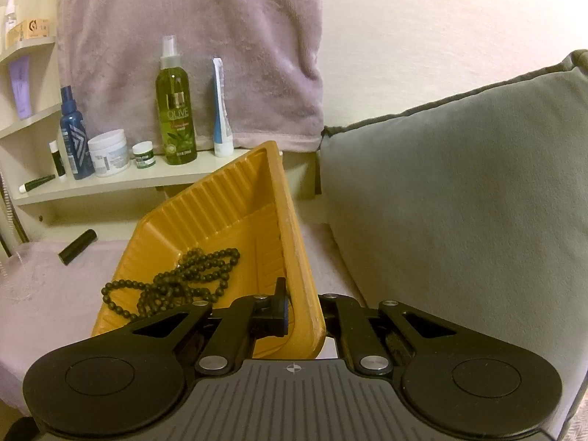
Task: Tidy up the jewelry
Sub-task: 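Lift the pearl necklace with the left gripper and lower it into the tray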
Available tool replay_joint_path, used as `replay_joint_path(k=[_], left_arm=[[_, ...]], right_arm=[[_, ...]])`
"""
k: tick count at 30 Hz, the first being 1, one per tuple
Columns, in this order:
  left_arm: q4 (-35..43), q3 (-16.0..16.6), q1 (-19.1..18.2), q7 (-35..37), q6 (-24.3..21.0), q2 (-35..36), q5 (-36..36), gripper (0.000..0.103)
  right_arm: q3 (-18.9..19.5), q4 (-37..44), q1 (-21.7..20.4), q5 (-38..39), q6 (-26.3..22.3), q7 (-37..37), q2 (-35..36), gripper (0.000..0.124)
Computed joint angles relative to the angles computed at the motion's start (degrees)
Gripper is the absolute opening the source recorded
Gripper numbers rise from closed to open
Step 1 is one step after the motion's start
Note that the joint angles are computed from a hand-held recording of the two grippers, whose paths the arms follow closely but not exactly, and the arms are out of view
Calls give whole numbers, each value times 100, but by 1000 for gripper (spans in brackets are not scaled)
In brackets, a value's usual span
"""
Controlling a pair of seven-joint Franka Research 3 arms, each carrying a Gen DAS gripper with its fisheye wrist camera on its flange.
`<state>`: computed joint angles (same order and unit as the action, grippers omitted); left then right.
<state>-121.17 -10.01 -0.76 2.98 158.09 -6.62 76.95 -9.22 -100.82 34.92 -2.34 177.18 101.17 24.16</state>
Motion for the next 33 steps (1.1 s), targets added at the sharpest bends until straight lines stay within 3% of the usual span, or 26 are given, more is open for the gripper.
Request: replay_joint_path(k=[17,33], left_arm=[[1151,63,-486,784,587,899,-327,2],[2129,363,-1234,2112,1269,1869,-1468,2]], right_arm=[[23,-1,-18,48,-13,-14,-20,6],[138,-23,-111,136,13,-102,-24,6]])
